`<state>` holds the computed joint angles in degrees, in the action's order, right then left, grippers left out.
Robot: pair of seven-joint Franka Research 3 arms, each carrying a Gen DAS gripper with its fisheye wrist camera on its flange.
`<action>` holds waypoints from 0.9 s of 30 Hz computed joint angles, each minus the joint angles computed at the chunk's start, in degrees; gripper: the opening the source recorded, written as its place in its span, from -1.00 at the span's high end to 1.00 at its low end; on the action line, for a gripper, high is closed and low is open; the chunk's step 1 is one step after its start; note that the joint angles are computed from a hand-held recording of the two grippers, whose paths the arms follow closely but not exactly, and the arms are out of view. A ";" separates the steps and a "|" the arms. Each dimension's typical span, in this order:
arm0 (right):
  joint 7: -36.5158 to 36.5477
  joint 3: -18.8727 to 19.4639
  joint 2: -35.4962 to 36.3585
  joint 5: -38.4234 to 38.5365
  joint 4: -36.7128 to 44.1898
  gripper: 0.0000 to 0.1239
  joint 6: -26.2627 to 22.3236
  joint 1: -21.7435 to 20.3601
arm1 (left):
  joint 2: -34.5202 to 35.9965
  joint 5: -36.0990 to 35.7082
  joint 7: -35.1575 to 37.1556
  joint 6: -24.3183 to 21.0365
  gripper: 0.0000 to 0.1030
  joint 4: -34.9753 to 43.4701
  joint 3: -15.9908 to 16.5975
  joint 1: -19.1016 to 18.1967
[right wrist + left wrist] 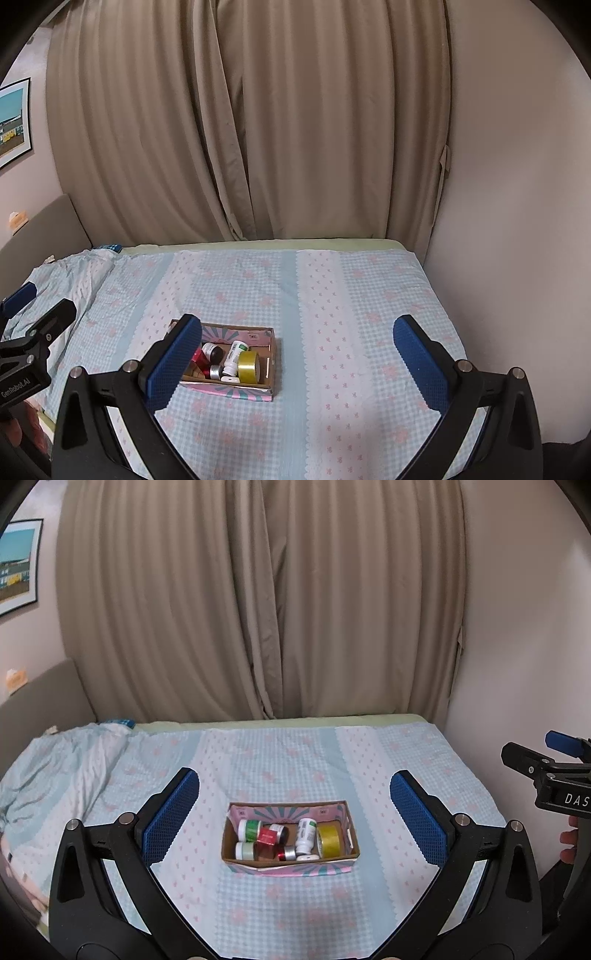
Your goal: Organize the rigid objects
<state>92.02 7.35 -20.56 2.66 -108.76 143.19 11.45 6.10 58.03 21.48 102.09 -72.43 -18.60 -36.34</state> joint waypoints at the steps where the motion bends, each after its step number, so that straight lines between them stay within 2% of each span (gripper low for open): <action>1: 0.09 0.08 0.04 -0.20 0.08 -0.66 0.07 -0.09 | 0.00 0.14 -0.01 -0.01 -1.00 -0.02 -0.01 -0.04; 27: 1.05 0.56 -0.14 -1.59 -0.49 -0.66 0.67 -0.11 | -0.60 1.30 -0.15 1.08 -1.00 -0.89 -0.28 -0.03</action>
<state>93.07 7.91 -20.70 1.07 -109.24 143.86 11.34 5.50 59.32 21.33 103.17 -73.33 -18.88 -36.37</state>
